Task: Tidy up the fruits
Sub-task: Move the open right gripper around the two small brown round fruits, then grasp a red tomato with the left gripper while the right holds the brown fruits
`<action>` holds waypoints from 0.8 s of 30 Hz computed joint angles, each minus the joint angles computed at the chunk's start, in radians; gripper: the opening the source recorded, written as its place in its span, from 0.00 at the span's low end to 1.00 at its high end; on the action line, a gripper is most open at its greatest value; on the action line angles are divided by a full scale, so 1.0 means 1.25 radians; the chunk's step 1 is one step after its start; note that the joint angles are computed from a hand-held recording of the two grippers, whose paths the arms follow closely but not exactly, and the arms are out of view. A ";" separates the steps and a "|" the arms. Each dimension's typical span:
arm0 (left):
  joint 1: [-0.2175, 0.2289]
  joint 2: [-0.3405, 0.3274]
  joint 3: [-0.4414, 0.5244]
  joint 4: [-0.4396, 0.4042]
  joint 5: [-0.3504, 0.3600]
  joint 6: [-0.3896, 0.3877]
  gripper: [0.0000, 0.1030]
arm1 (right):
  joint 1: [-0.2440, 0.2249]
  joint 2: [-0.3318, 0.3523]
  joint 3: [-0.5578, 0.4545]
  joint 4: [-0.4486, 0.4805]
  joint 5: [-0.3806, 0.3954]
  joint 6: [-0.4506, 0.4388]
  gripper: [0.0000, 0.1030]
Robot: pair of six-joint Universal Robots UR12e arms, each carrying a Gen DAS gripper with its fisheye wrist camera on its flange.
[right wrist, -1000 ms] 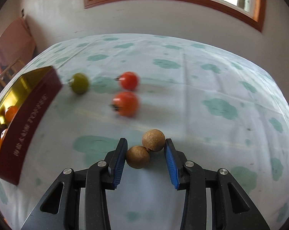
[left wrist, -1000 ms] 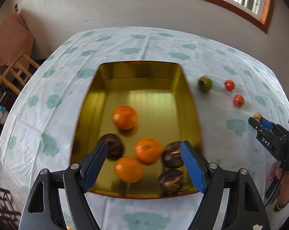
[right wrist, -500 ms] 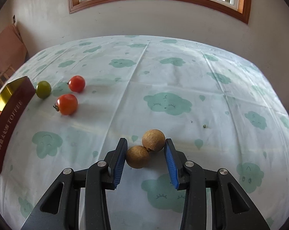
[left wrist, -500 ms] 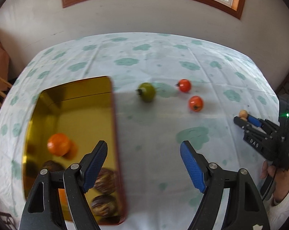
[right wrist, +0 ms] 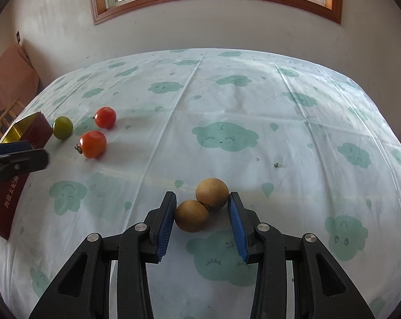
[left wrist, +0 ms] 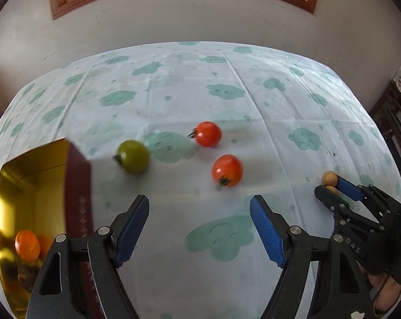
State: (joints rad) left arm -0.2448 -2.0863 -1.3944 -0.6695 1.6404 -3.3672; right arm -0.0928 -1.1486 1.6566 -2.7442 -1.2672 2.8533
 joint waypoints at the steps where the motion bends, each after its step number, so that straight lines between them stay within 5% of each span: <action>1: 0.000 -0.005 0.006 -0.003 -0.002 0.002 0.73 | -0.001 0.000 0.000 0.000 0.002 0.003 0.40; 13: 0.006 -0.045 0.052 -0.032 -0.042 -0.010 0.69 | -0.017 0.000 0.001 -0.005 -0.008 0.019 0.40; 24: 0.008 -0.064 0.070 -0.040 -0.070 -0.016 0.37 | -0.009 0.001 0.000 -0.007 -0.030 0.007 0.41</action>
